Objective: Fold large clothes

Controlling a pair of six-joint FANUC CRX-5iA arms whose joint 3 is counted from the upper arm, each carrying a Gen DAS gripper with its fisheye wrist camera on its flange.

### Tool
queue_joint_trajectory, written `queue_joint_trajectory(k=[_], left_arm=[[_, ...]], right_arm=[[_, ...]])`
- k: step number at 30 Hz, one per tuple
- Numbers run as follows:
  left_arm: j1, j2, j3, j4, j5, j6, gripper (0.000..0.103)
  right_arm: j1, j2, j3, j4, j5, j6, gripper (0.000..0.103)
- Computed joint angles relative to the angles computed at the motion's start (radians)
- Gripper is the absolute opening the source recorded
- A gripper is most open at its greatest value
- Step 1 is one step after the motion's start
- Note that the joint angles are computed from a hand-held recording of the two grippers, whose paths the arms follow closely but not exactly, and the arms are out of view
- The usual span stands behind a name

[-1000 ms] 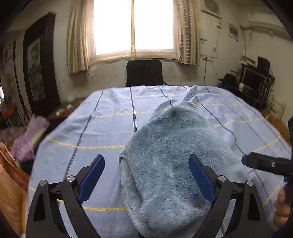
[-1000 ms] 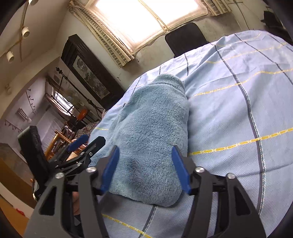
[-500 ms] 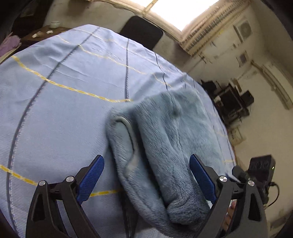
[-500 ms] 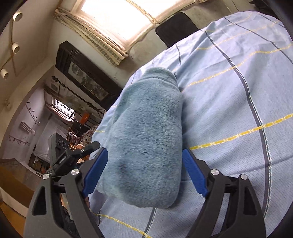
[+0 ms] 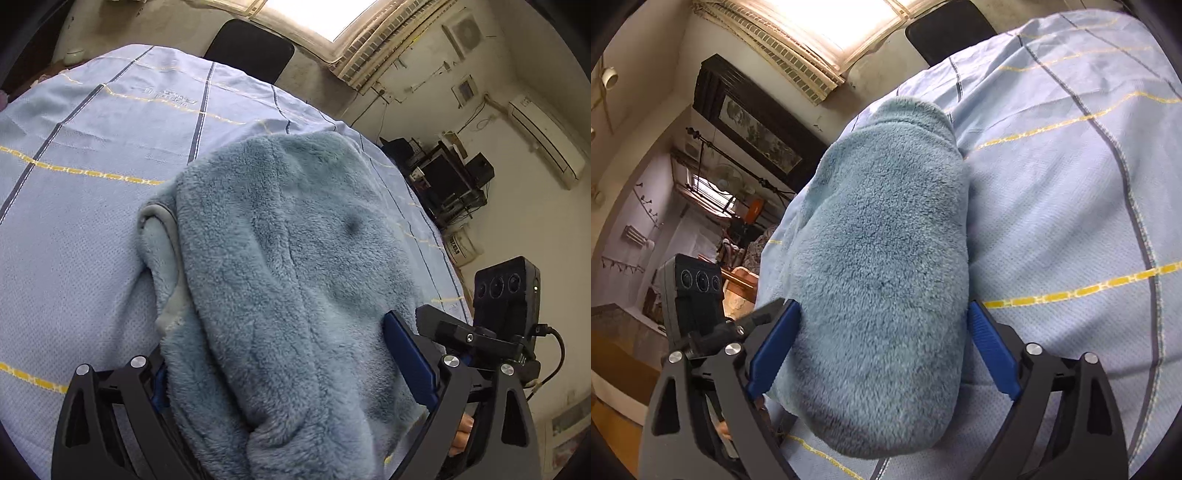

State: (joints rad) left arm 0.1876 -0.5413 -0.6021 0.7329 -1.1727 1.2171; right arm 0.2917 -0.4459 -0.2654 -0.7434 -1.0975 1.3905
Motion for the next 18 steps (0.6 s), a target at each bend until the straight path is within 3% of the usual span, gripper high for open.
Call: queue_joint_trajectory(k=[6, 13, 18], left_arm=[[0.022, -0.001, -0.038, 0.072, 0.005, -0.017, 0.094], [0.015, -0.002, -0.046, 0.088, 0.014, -0.013, 0.092], [-0.013, 0.002, -0.033, 0.037, 0.044, 0.005, 0.09]], right_arm=[[-0.116, 0.066, 0.017, -0.185, -0.086, 0.086, 0.089], [-0.059, 0.049, 0.006, -0.142, -0.039, 0.081, 0.09], [-0.03, 0.056, 0.013, -0.12, -0.02, 0.072, 0.09]])
